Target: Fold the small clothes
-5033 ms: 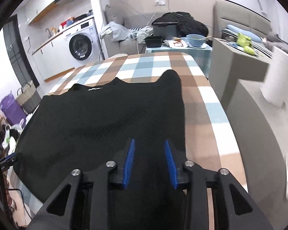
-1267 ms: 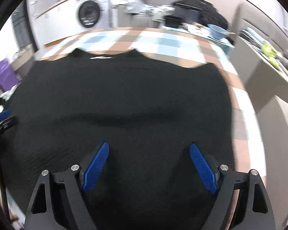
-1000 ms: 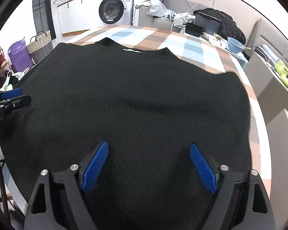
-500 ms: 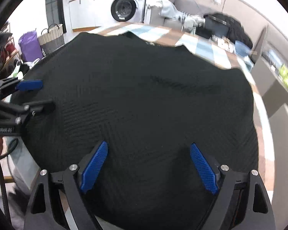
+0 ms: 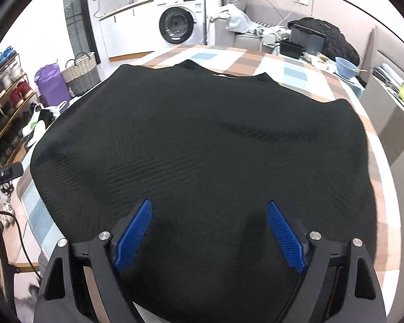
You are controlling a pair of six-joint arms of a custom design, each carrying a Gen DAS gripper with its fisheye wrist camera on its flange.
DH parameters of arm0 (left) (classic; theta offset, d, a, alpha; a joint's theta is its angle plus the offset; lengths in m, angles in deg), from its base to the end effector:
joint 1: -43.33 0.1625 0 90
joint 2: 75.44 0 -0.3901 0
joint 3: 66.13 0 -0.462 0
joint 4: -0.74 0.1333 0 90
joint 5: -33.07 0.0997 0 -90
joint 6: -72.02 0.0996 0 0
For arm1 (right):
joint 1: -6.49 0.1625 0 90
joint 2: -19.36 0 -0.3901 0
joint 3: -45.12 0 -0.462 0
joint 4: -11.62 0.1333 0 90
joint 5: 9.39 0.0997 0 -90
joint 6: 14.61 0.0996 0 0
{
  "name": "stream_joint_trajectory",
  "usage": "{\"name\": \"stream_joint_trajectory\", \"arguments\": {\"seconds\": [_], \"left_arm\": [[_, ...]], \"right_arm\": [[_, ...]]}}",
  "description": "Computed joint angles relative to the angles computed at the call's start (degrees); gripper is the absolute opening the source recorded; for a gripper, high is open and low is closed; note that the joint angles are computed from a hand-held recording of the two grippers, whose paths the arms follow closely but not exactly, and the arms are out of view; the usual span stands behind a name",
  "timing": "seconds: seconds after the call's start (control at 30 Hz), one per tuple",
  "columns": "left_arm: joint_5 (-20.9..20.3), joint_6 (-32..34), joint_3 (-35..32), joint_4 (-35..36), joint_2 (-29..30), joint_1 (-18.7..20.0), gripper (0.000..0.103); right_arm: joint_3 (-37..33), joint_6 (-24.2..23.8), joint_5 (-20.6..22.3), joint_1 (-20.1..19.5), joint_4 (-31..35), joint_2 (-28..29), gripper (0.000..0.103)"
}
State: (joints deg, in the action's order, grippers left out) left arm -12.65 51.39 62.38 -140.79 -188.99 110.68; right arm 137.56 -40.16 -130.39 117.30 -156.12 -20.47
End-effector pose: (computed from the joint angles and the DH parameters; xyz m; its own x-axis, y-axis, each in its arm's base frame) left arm 0.0281 -0.4593 0.4030 -0.8772 -0.3624 -0.3148 0.0002 0.6555 -0.7552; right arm 0.3277 -0.6314 0.0103 -0.6543 -0.4553 0.6039 -0.6693 0.7204 -0.1820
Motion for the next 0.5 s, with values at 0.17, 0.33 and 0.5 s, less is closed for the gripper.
{"name": "stream_joint_trajectory", "arguments": {"seconds": [0.17, 0.33, 0.5], "left_arm": [[0.6, 4.0, -1.2, -8.8, 6.0, 1.5, 0.076], [0.5, 8.1, -4.2, -16.0, 12.7, 3.1, 0.032], [3.7, 13.1, -4.8, -25.5, 15.3, 1.7, 0.012]], "right_arm": [[0.3, -1.0, 0.7, 0.7, -0.6, 0.3, 0.089], [1.4, 0.6, 1.2, 0.9, -1.3, -0.5, 0.089], [1.5, 1.2, -0.2, 1.1, -1.7, -0.2, 0.089]]}}
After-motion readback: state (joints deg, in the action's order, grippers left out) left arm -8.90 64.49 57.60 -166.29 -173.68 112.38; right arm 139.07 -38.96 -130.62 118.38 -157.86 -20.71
